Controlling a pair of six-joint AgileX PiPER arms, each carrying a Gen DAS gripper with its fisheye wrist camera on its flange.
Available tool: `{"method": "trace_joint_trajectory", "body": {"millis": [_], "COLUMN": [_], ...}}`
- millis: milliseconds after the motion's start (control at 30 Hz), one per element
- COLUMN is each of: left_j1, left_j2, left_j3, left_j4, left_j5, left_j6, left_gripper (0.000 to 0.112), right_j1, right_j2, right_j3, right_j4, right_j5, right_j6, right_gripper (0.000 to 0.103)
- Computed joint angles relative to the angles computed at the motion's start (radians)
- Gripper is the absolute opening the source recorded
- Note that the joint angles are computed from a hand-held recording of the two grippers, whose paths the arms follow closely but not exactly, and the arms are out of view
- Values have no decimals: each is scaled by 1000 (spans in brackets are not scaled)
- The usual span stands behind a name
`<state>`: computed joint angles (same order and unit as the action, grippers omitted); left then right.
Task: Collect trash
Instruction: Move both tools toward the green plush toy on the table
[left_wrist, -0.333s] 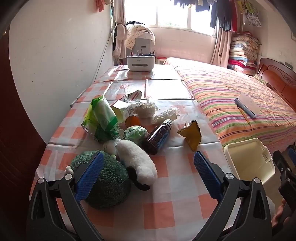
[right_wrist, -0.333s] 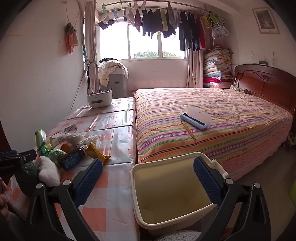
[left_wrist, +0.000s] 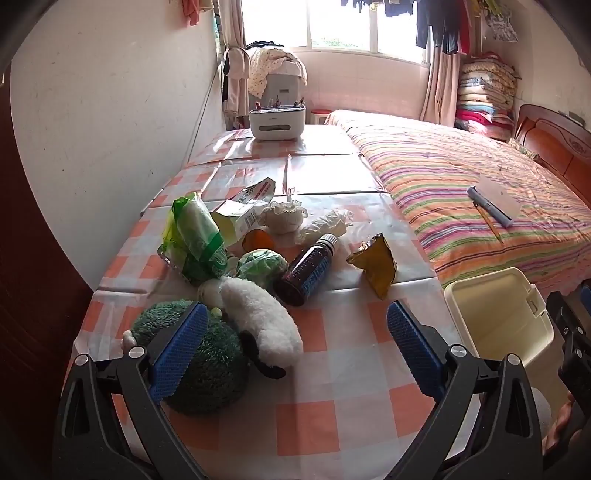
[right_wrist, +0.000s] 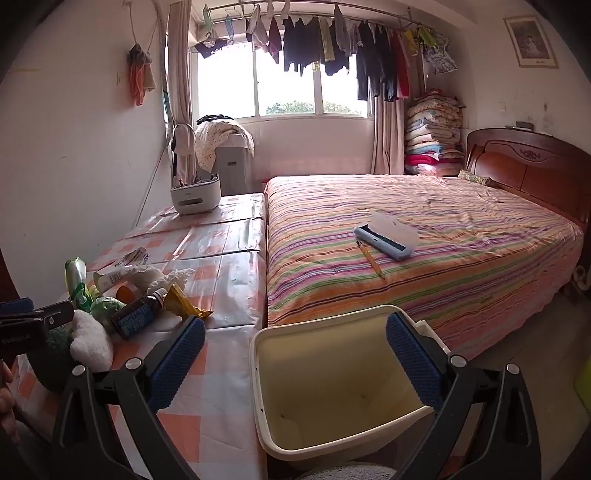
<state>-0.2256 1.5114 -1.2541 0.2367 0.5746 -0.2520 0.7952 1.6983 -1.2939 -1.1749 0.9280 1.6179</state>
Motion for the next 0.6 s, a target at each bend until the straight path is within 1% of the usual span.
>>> {"method": "trace_joint_trajectory", "body": {"millis": [167,200,367,433,600], "left_j1": [-16,-9,-33,-42,-71], "left_j2": [15,12,26,31,34], "left_j3": [-11,-9,-16,-26,-30], "left_j4": [26,18,46,50,110], "left_j5": [10,9,20,33,57], "left_j6": [-30,-18,-45,-48,-113], "left_gripper": [96,96,96,96,96], "right_j1": [12,-11,-33,-33,-50], "right_j2": [-75,-109,-124,-118,-138], "right_j3": [91,126,146,141,167], "right_j4": [-3,-2,13,12,0], "right_j5": [-15,-46,-81,-78,-115], "right_j6": [19,17,2,3,19], "right_gripper": [96,96,96,96,96]}}
